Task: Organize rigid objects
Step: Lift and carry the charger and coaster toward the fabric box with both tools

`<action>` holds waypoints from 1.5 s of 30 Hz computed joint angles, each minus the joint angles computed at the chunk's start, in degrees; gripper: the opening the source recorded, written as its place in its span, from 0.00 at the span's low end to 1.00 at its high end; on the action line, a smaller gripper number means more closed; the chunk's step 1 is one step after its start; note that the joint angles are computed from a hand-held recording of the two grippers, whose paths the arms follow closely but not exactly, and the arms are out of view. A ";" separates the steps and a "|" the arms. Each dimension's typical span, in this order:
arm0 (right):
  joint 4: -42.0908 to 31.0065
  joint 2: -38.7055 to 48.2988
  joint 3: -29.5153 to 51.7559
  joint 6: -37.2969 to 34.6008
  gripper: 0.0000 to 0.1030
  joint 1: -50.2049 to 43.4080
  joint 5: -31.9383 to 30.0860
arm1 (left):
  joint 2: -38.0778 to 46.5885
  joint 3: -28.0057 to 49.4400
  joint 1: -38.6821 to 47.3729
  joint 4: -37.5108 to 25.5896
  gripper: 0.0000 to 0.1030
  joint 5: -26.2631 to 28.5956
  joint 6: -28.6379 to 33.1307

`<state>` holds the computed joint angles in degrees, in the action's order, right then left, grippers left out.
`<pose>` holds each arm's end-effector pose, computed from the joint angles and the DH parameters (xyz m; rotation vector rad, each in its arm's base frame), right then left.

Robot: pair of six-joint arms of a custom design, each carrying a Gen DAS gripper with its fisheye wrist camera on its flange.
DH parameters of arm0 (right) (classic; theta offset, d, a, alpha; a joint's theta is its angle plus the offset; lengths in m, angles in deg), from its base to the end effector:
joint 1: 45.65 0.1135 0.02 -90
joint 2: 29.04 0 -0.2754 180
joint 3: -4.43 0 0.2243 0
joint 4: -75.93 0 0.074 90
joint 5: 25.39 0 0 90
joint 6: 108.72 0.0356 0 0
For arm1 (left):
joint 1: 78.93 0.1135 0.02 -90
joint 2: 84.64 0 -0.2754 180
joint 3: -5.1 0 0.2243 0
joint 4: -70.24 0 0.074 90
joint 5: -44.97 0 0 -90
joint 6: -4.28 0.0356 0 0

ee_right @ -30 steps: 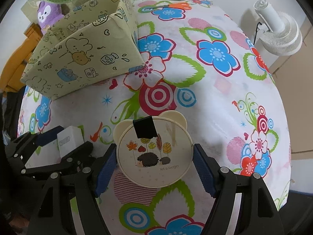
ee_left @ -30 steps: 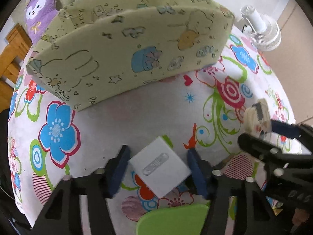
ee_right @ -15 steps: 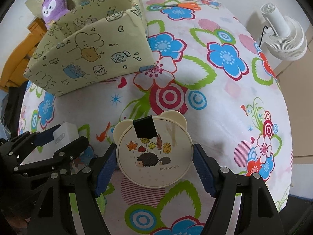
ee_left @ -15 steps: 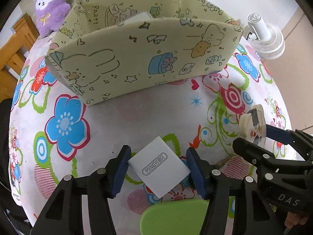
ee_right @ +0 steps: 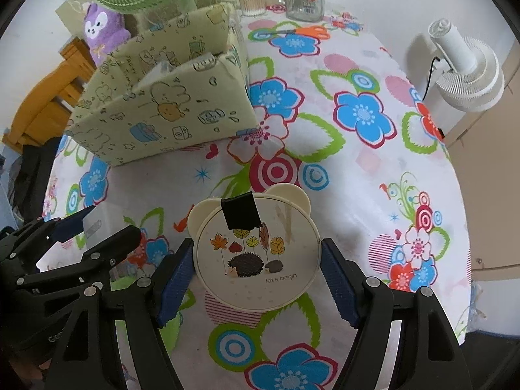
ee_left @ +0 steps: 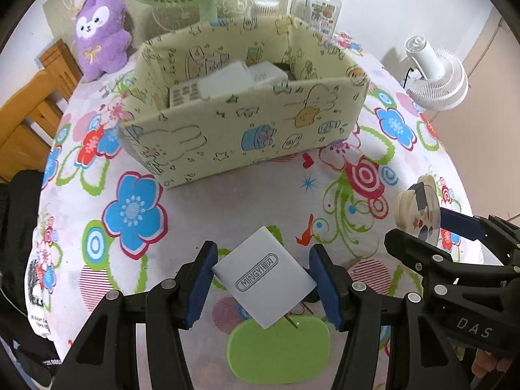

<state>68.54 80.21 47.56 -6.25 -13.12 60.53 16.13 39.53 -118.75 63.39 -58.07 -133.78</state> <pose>0.1948 0.1273 0.0634 -0.5184 2.8451 0.2555 0.1533 -0.1174 0.0746 -0.2460 2.7630 -0.0561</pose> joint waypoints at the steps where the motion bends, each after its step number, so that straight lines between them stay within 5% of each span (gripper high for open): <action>1: -0.17 -0.88 -0.31 -0.10 0.75 0.07 -0.01 | -1.39 0.04 -0.67 -1.43 0.59 -0.69 -0.75; 24: -13.39 -20.98 0.43 -1.63 0.75 0.39 -0.69 | -19.75 8.59 -8.63 -28.58 0.59 -10.36 -9.27; 45: -21.24 -27.76 6.05 -3.34 0.75 -1.40 -1.45 | -24.36 14.17 -9.30 -37.28 0.59 -14.24 -10.10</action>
<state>47.30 52.45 53.61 -9.59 -14.51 59.08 -8.23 53.70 -128.05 26.11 -72.31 -143.87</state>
